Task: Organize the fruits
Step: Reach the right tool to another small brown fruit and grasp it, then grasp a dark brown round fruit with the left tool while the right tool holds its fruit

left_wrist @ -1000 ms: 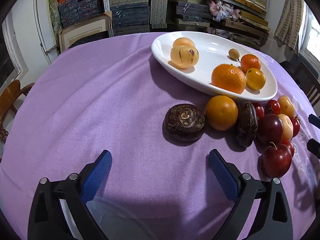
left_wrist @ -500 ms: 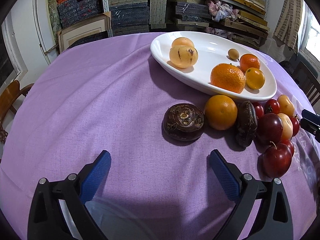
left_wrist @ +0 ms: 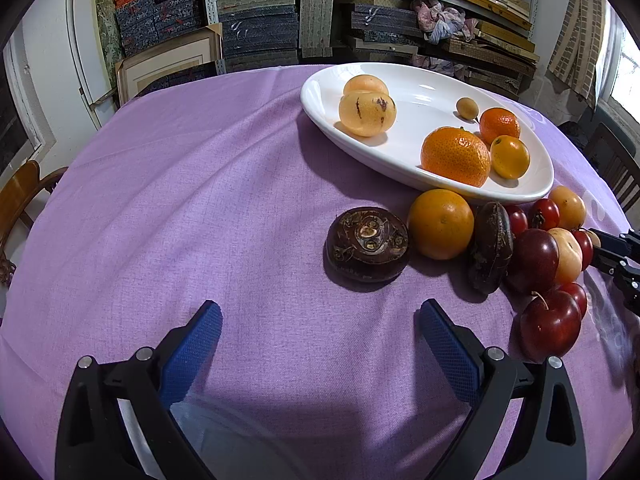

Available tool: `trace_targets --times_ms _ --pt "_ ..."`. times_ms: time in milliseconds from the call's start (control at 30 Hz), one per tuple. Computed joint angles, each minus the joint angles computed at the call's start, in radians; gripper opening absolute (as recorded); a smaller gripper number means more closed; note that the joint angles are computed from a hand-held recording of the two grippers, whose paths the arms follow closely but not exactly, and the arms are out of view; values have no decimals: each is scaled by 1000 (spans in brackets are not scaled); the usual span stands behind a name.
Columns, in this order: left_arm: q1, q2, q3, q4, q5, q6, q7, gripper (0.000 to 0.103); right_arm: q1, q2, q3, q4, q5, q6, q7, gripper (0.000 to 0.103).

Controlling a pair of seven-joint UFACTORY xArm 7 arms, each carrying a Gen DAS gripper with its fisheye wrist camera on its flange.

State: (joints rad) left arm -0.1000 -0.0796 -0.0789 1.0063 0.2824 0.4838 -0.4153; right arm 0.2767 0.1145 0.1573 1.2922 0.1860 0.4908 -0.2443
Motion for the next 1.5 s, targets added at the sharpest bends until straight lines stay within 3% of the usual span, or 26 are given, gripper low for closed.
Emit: trace_targets --times_ms 267,400,467,500,600,667,700,800,933,1100,1267,1333,1400,1467,1500 --pt "-1 0 0 0 1 0 -2 100 7 3 -2 -3 -32 -14 21 26" --pt "-8 -2 4 -2 -40 -6 46 100 -17 -12 5 -14 80 13 -36 26" --pt "-24 -20 15 -23 -63 -50 87 100 -17 -14 3 -14 89 19 -40 26" --pt "13 -33 -24 -39 -12 -83 54 100 -14 -15 1 -14 77 17 -36 26" --pt "27 -32 -39 -32 218 -128 -119 100 -21 -13 0 -12 101 25 -61 26" --pt "59 -1 -68 12 320 -100 -204 100 -30 -8 1 -4 140 44 -91 26" --pt "43 18 -49 35 308 -85 -194 100 -30 -7 2 -3 150 47 -97 26" --pt "14 84 -12 110 139 -10 -77 100 -32 -5 2 -2 171 49 -107 26" --pt "6 103 18 131 -63 10 70 100 -40 5 0 14 194 61 -128 26" --pt "-11 111 28 139 4 32 47 100 -40 5 1 10 201 56 -132 26" --pt "-6 116 33 143 -65 30 104 100 -41 5 0 10 205 57 -134 26" --pt "-7 108 33 129 -64 6 112 91 -41 5 0 10 207 57 -136 26" --pt "-10 96 29 107 -62 -37 127 64 -40 3 1 7 207 56 -135 26" --pt "-14 91 23 95 -87 -61 170 46 -40 4 1 7 211 55 -137 26" --pt "-17 92 21 97 -63 -60 156 45 -40 3 1 6 210 54 -135 26"
